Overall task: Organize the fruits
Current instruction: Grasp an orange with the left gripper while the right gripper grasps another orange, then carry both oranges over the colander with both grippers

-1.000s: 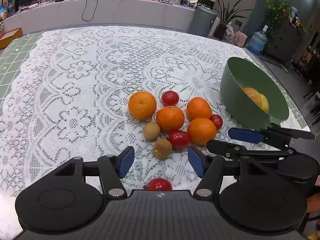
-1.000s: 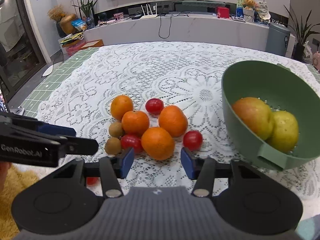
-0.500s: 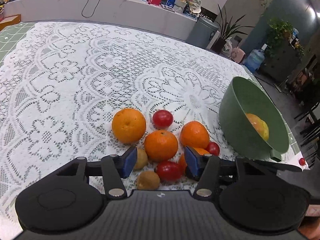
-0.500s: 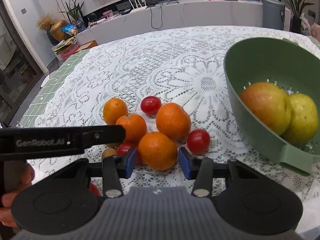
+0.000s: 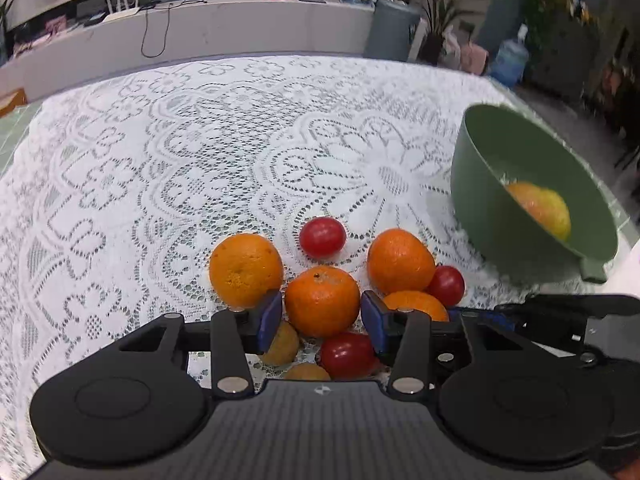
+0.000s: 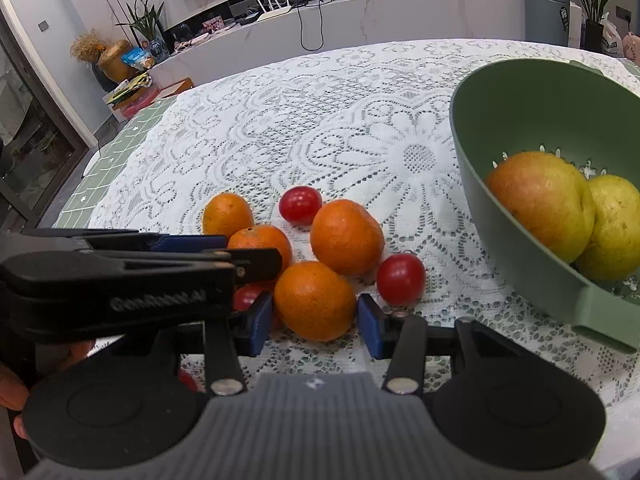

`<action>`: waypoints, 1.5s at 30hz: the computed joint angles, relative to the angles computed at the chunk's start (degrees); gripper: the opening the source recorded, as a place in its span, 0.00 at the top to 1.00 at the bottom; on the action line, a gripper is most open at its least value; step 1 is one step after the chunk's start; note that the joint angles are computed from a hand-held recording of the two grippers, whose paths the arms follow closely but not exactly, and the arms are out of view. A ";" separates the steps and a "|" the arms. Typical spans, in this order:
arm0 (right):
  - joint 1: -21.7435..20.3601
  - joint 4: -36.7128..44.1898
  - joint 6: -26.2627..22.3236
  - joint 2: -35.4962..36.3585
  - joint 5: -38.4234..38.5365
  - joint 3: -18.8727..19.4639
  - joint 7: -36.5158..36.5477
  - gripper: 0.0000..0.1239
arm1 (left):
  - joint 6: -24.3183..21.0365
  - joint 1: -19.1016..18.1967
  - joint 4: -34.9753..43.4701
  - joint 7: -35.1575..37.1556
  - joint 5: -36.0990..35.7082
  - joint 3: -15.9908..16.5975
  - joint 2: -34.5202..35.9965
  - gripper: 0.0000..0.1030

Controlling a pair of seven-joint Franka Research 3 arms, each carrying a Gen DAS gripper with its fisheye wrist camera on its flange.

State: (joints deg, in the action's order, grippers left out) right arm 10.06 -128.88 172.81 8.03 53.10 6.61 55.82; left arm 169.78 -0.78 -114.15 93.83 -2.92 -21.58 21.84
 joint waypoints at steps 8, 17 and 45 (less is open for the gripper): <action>-0.08 0.09 0.30 0.20 0.14 0.13 -0.29 0.66 | -1.26 -0.88 0.88 -1.20 0.22 0.77 0.29 0.55; -0.11 -0.67 1.62 -0.55 2.57 0.61 -2.64 0.66 | -1.64 -1.15 -0.13 -5.38 -0.71 1.52 -1.47 0.56; 5.40 -9.38 4.29 -14.59 13.93 -5.79 -16.25 0.67 | 1.41 -3.50 -8.23 0.24 -12.36 1.18 -13.09 0.56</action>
State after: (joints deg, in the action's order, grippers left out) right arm 15.46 -138.26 177.10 -6.56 67.03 0.82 39.57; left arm 171.18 -4.28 -122.38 94.08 -15.28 -20.40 8.76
